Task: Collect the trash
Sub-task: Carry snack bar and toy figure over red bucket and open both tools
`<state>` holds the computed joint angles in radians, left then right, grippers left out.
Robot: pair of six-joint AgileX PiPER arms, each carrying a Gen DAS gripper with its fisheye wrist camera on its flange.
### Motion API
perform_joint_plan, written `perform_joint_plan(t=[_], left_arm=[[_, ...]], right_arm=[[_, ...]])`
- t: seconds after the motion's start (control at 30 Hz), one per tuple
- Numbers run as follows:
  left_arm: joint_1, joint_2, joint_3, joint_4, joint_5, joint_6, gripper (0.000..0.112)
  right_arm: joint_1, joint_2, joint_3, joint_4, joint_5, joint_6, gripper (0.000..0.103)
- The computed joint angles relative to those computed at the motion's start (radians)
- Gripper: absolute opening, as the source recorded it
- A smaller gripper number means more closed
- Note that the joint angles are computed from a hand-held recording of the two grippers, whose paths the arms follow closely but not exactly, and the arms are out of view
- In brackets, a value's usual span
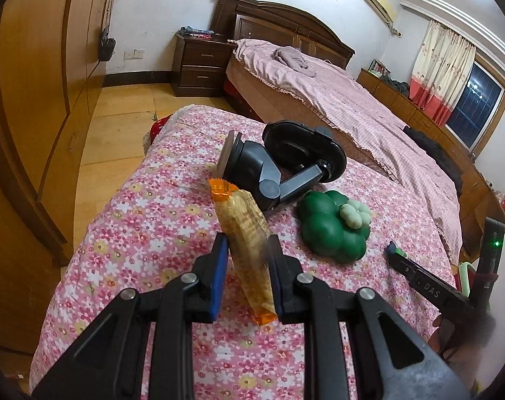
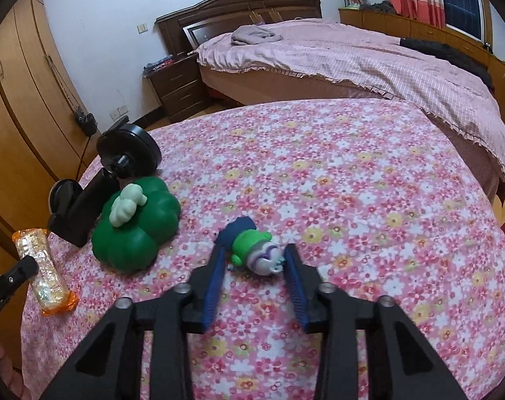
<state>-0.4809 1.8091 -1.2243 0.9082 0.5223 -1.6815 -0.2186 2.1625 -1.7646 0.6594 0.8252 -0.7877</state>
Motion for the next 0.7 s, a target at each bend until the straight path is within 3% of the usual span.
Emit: perform_joint_plan(t=[0.5, 0.7], left_arm=[[-0.117, -0.053, -0.005, 0.096, 0.067, -0.108, 0.023], [-0.180, -0.054, -0.055, 0.091, 0.102, -0.077, 0.023]], right_arm=[[-0.171, -0.181, 0.142, 0.175, 0.110, -0.168, 0.033], [-0.283, -0.250, 0.175, 0.238, 0.200, -0.236, 0.033]])
